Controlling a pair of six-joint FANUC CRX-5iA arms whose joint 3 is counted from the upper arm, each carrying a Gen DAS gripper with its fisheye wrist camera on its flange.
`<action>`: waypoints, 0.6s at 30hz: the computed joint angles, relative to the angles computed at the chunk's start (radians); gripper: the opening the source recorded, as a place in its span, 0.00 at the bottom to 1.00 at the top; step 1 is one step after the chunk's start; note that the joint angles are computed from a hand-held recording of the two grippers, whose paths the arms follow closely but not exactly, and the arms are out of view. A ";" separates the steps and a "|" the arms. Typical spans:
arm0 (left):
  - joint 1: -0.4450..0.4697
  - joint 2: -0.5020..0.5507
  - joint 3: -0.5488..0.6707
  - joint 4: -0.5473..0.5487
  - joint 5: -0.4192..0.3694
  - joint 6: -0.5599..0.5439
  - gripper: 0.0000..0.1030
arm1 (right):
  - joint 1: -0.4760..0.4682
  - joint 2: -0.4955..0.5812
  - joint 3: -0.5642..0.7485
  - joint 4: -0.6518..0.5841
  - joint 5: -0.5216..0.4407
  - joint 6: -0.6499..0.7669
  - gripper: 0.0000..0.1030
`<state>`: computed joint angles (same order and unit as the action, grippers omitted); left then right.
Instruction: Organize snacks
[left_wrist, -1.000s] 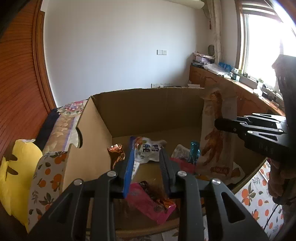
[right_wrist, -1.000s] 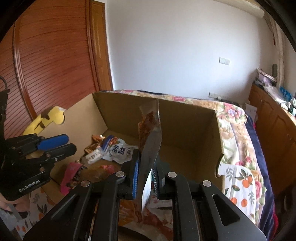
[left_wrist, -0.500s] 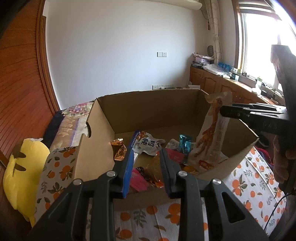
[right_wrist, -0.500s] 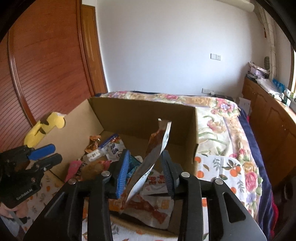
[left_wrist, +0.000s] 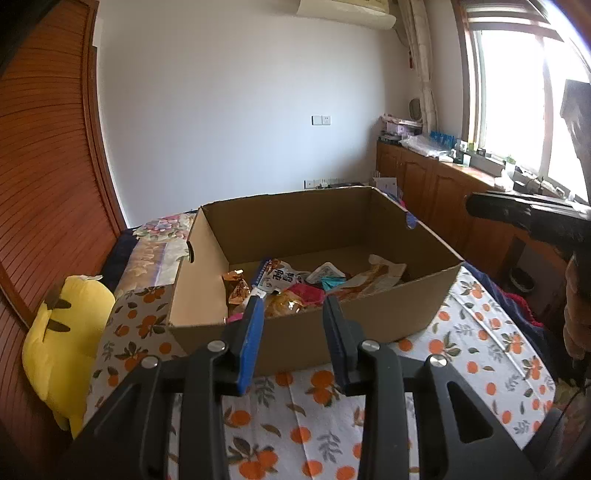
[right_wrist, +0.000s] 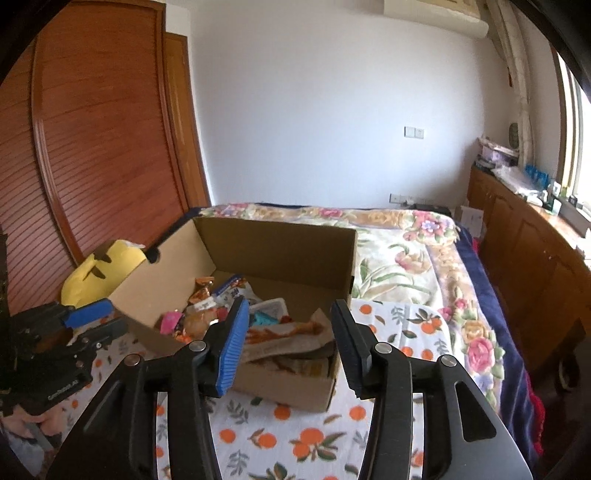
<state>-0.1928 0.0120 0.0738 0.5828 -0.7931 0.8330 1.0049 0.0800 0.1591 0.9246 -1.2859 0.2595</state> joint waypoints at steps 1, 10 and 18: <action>0.002 -0.014 -0.011 0.001 0.001 0.001 0.33 | 0.017 -0.008 -0.008 0.009 -0.013 -0.011 0.46; 0.027 -0.139 -0.122 0.014 0.010 -0.014 0.37 | 0.148 -0.041 -0.072 0.056 -0.093 -0.128 0.48; 0.059 -0.251 -0.220 0.026 0.004 -0.039 0.39 | 0.246 -0.039 -0.101 0.089 -0.166 -0.216 0.51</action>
<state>-0.1335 -0.2386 -0.1464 0.6089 -0.7891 0.7943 1.2512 0.0407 0.0577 1.0133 -1.4522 0.0433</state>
